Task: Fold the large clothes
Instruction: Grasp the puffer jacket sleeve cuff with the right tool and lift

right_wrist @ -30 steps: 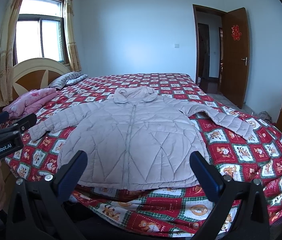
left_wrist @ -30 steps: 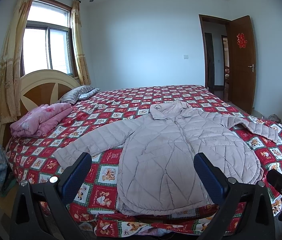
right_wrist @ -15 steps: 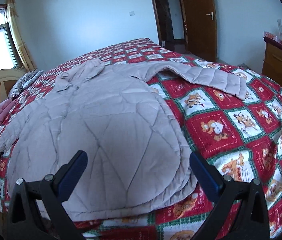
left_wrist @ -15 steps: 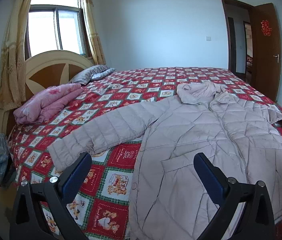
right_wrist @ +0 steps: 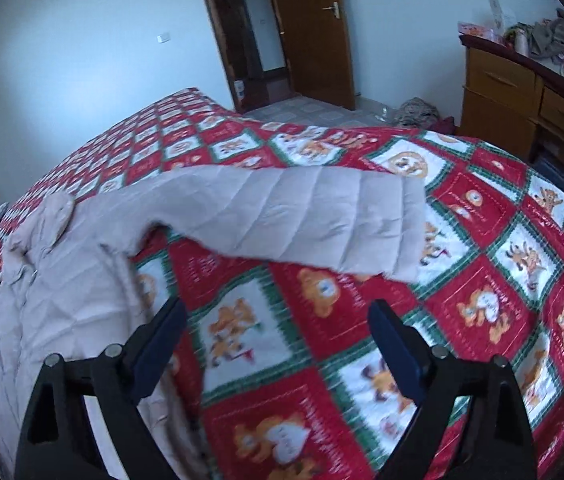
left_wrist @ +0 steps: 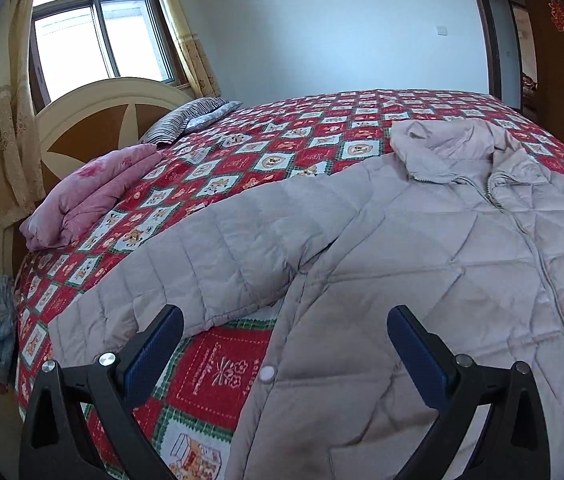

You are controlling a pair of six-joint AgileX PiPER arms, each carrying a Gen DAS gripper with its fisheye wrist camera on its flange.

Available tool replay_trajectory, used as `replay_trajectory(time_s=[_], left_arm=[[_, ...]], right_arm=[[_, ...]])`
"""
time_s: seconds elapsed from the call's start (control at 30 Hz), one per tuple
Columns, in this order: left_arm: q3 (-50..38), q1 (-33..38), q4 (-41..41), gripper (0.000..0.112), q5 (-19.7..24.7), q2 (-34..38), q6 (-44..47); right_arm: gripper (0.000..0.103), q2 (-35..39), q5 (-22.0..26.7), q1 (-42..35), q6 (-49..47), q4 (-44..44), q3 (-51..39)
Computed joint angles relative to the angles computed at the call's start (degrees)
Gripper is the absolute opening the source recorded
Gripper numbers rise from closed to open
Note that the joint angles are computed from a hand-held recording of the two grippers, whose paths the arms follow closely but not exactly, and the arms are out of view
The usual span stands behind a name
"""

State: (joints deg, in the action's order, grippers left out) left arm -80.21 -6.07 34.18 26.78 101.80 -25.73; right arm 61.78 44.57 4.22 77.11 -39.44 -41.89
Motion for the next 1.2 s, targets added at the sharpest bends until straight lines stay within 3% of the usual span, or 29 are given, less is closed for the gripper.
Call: replay_trajectory(time_s=[0.17, 0.3, 0.4, 0.5, 0.6, 0.67, 0.83, 1.03, 1.2], left_arm=[[-8.8, -1.3, 1.1, 0.102, 3.0, 7.5, -1.4], [-14.3, -2.2, 4.2, 0.102, 5.2, 13.0, -3.7], [-19.7, -2.0, 3.8, 0.102, 8.0, 17.8, -2.6], [-24.7, -0.5, -1.9, 0.102, 9.6, 21.2, 1.9], [-28.2, -0.2, -3.3, 0.102, 9.8, 23.5, 3.4], [-31.7, 0.1, -4.9, 0.102, 10.7, 25.7, 5.6], [-37.5, 1.0, -9.1, 0.102, 13.1, 28.9, 9.5], [-30.1, 1.8, -9.6, 0.102, 8.8, 23.4, 8.6], [-25.7, 2.7, -11.2, 0.102, 6.8, 18.5, 8.7]], right_arm=[[0.091, 1.9, -6.9, -19.7, -14.0, 9.3, -0.3], [0.087, 6.5, -11.2, -28.6, -22.3, 14.9, -1.5], [0.076, 10.5, -14.0, -32.6, -28.6, 20.2, -2.2], [0.057, 13.1, -16.1, -34.6, -33.8, 24.9, -2.2], [0.022, 12.6, -15.7, -33.0, -33.3, 22.4, -2.3], [0.014, 11.9, -14.2, -31.5, -30.8, 19.2, -3.0], [0.01, 8.4, -10.5, -25.7, -23.9, 11.4, -4.9], [0.01, 6.3, -2.1, -10.9, -13.2, -2.2, -12.0], [0.009, 12.5, 3.3, 4.9, -7.4, -12.7, -21.2]])
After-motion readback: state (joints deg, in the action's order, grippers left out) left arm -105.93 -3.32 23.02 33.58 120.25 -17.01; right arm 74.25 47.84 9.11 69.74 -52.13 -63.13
